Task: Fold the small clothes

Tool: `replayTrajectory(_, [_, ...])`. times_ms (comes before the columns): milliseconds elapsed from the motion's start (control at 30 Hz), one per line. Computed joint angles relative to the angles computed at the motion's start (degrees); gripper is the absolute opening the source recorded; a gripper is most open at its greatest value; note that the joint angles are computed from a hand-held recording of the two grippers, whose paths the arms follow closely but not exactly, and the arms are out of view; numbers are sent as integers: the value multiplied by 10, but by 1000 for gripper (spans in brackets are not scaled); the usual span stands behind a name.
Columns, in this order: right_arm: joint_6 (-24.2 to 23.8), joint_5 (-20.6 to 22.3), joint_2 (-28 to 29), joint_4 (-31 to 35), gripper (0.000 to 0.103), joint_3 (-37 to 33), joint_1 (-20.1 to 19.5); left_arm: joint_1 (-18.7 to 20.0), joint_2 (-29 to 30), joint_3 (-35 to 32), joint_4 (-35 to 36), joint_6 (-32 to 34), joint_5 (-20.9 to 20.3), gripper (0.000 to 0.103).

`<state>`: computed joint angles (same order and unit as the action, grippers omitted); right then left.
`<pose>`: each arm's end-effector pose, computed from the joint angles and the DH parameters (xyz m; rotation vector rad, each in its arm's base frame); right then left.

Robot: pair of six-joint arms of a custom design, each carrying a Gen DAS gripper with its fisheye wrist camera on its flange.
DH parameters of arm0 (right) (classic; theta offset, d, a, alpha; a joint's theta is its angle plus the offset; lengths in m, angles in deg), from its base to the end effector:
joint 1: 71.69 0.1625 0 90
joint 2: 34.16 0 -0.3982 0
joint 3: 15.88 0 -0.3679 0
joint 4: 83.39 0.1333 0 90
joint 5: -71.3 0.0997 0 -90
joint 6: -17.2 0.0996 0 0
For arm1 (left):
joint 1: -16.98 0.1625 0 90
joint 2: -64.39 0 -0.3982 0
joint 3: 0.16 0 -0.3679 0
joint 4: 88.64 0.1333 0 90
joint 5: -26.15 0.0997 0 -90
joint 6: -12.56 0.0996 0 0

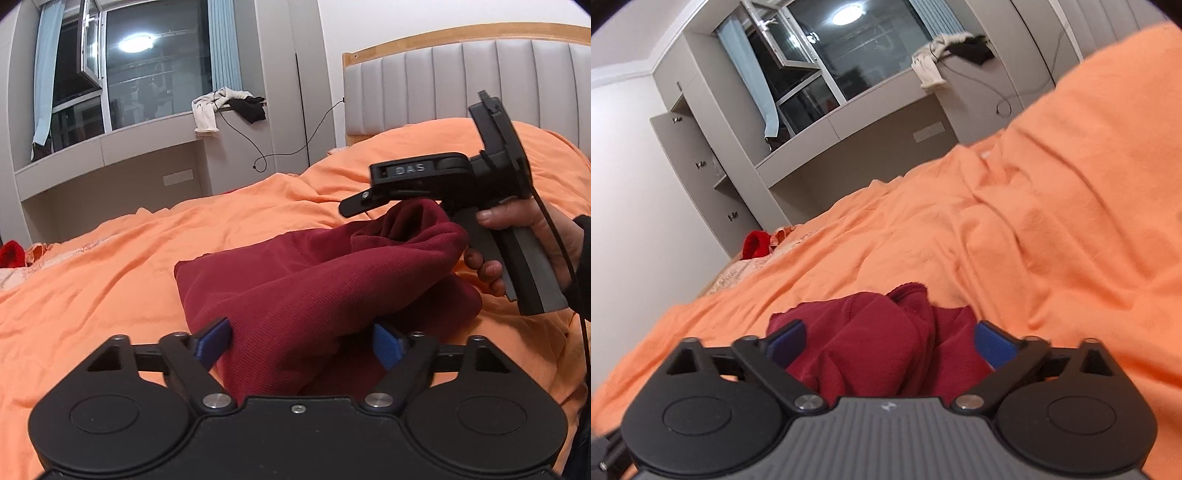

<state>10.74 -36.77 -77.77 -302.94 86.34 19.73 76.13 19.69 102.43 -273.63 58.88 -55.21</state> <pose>0.1173 -0.5993 0.1864 -0.1022 -2.3194 1.6260 -0.1894 -0.6062 0.1126 1.6744 2.2113 -0.8938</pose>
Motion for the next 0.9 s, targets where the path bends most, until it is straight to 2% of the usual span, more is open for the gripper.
replayTrajectory(67, [21, -6, -1, 30, 81, -5, 0, 1, 0, 3, -6, 11, -1, 71])
replayTrajectory(100, [22, -24, 2, 38, 77, -10, 5, 1, -1, 4, -8, 17, -1, 67])
replayTrajectory(200, [9, -36, 7, 40, 64, -13, 12, 0, -1, 11, -18, 35, 2, 58])
replayTrajectory(267, [3, -38, 6, 40, 58, -12, 15, -1, 0, 15, -28, 46, 4, 54])
replayTrajectory(333, [-2, -47, 10, 37, 49, -15, 16, 0, 1, 16, -31, 54, 3, 51])
replayTrajectory(400, [3, -56, 9, 38, 29, -15, 16, 1, 1, 17, -32, 61, 1, 47])
replayTrajectory(433, [6, -54, 8, 34, 26, -13, 14, 1, 2, 18, -35, 65, 2, 42])
replayTrajectory(500, [11, -42, 6, 18, 19, -5, 10, 3, 1, 18, -33, 70, -1, 41])
replayTrajectory(567, [3, -34, 6, -6, 17, 1, 10, 5, 1, 17, -30, 71, -7, 40])
replayTrajectory(767, [-37, -47, 6, -90, 15, 10, 22, 13, -4, 16, -6, 87, -40, 36])
replayTrajectory(900, [-60, -69, 2, -92, 15, 16, 20, 15, -3, 21, 0, 113, -59, 36])
